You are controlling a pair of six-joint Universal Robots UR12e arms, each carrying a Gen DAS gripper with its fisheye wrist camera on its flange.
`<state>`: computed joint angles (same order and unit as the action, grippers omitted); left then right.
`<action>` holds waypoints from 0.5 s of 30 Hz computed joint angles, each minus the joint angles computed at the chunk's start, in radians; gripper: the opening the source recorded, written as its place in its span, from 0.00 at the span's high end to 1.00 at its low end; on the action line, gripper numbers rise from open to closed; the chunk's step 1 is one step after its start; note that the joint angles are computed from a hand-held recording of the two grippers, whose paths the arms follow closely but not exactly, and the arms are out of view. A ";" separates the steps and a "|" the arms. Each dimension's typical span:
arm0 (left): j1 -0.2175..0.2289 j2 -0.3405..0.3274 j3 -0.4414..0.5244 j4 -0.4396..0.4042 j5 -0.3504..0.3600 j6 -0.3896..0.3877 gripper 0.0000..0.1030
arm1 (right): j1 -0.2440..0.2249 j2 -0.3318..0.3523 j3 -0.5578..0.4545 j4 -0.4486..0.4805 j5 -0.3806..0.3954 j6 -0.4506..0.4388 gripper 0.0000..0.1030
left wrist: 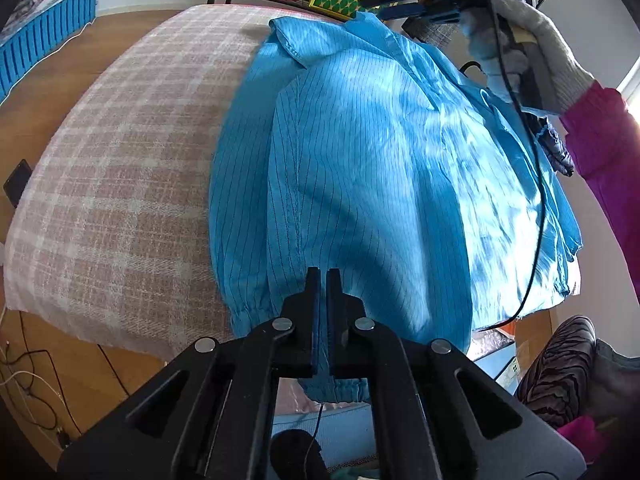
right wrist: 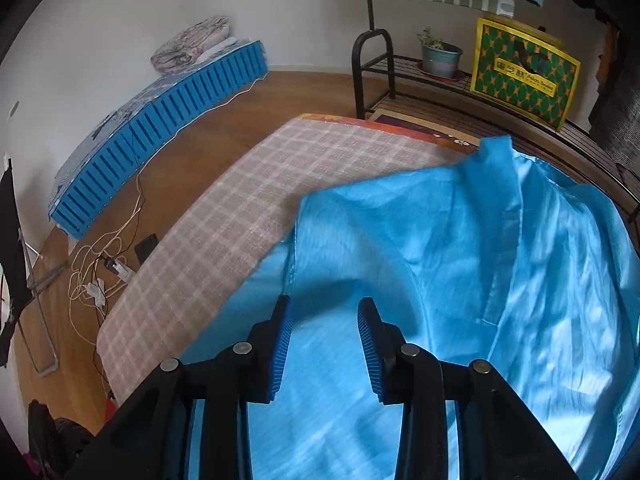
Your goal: Fold large clothes
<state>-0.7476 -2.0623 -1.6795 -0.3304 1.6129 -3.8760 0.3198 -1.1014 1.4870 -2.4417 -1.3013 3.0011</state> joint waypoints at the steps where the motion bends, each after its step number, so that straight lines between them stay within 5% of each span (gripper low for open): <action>1: 0.000 0.000 0.000 0.005 0.000 0.000 1.00 | 0.009 0.017 -0.022 0.014 -0.005 -0.001 0.63; 12: -0.005 0.008 -0.018 0.068 0.015 -0.018 1.00 | 0.092 0.193 -0.230 0.172 -0.157 -0.026 0.60; 15: 0.007 0.011 -0.027 0.080 -0.005 -0.061 0.96 | 0.100 0.219 -0.259 0.206 -0.206 -0.020 0.66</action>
<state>-0.7408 -2.0514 -1.7067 -0.2507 1.6083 -3.9373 0.4199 -0.8824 1.2285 -2.2358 -1.5074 2.9811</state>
